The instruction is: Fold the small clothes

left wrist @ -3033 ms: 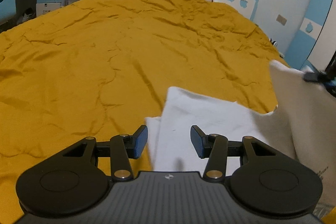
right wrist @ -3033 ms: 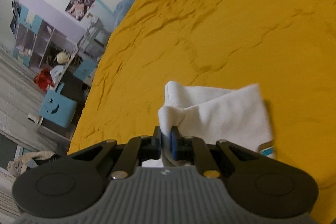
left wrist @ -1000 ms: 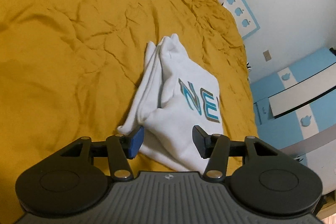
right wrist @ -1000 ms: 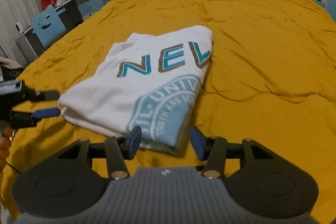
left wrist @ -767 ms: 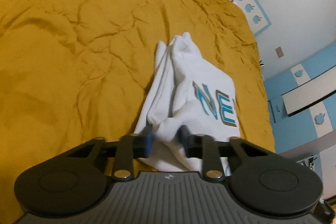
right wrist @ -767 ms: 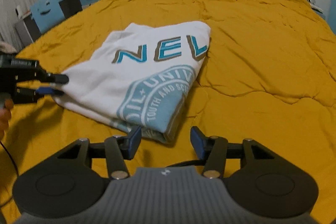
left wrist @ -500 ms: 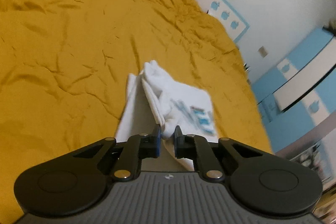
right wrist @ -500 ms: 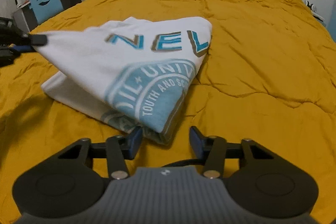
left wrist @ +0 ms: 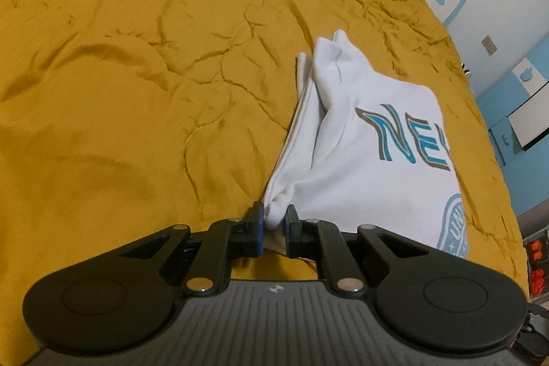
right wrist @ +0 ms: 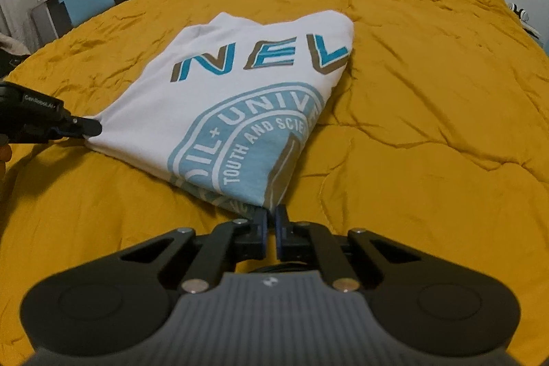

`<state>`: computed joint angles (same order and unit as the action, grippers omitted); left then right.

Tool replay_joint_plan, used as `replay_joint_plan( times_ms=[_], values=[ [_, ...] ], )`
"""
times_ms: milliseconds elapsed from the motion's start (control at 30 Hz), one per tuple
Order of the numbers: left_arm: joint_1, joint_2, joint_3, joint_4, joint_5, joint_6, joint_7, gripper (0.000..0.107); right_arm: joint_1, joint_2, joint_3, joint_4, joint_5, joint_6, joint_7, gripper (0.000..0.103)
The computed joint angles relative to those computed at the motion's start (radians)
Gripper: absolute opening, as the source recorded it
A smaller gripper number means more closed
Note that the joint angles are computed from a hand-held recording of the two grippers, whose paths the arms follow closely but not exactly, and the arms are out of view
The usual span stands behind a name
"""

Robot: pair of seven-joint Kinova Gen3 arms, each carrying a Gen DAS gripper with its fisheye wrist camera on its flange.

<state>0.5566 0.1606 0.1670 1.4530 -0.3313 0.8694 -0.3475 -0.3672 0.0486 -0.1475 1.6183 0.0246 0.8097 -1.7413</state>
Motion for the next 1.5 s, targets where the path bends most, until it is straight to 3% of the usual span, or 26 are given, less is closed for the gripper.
replay_joint_plan(
  times_ms=[200,367,433,700,733,767,800,933,1033,1100,1133,1167,1233,1300,1433,1500],
  values=[
    [0.003,-0.013,0.01,-0.018,0.003,0.066,-0.013,0.015,0.016,-0.007,0.008,-0.009,-0.031,0.041,0.029,0.0],
    [0.029,0.0,0.026,-0.121,-0.024,0.221,-0.055,0.014,0.044,-0.046,0.023,-0.015,-0.079,0.061,0.051,0.0],
    [0.049,-0.001,0.026,-0.151,-0.063,0.243,-0.06,0.014,0.052,-0.055,0.024,-0.025,-0.081,0.061,0.049,0.0],
    [0.062,0.043,0.011,-0.236,-0.139,0.144,-0.136,0.015,0.073,-0.026,0.029,-0.077,-0.111,0.014,0.039,0.0],
    [0.055,0.053,0.002,-0.237,-0.132,0.108,-0.146,0.024,0.074,-0.017,0.03,-0.085,-0.116,0.005,0.044,0.0],
    [0.049,0.062,-0.007,-0.237,-0.122,0.082,-0.154,0.034,0.073,-0.004,0.03,-0.096,-0.113,-0.001,0.04,0.001],
    [0.035,0.072,-0.013,-0.239,-0.096,0.056,-0.17,0.036,0.073,0.006,0.031,-0.105,-0.113,-0.005,0.036,0.002],
    [-0.017,0.122,-0.042,-0.236,0.015,-0.018,-0.204,0.036,0.084,0.052,0.036,-0.129,-0.144,-0.041,0.039,0.018],
    [-0.045,0.157,-0.057,-0.234,0.077,-0.047,-0.221,0.036,0.088,0.081,0.037,-0.142,-0.154,-0.059,0.041,0.018],
    [-0.064,0.161,-0.059,-0.213,0.122,-0.087,-0.26,0.033,0.095,0.097,0.035,-0.146,-0.171,-0.067,0.05,0.018],
    [-0.078,0.154,-0.051,-0.187,0.138,-0.128,-0.283,0.01,0.097,0.103,0.034,-0.145,-0.178,-0.071,0.057,0.018],
    [-0.08,0.147,-0.049,-0.166,0.138,-0.167,-0.302,0.003,0.098,0.108,0.034,-0.145,-0.178,-0.074,0.061,0.018],
    [-0.042,0.131,-0.085,-0.147,0.09,-0.201,-0.306,0.003,0.099,0.114,0.034,-0.14,-0.179,-0.081,0.062,0.019],
    [-0.055,0.123,-0.071,-0.153,0.077,-0.195,-0.341,0.003,0.105,0.115,0.031,-0.133,-0.196,-0.094,0.076,0.019],
    [-0.033,0.178,-0.082,-0.237,0.062,-0.06,-0.438,0.003,0.107,0.119,0.01,-0.119,-0.195,-0.112,0.113,0.018],
    [-0.045,0.19,-0.074,-0.225,0.078,-0.048,-0.439,0.003,0.068,0.139,0.035,-0.131,-0.153,-0.08,0.084,0.019]
  ],
)
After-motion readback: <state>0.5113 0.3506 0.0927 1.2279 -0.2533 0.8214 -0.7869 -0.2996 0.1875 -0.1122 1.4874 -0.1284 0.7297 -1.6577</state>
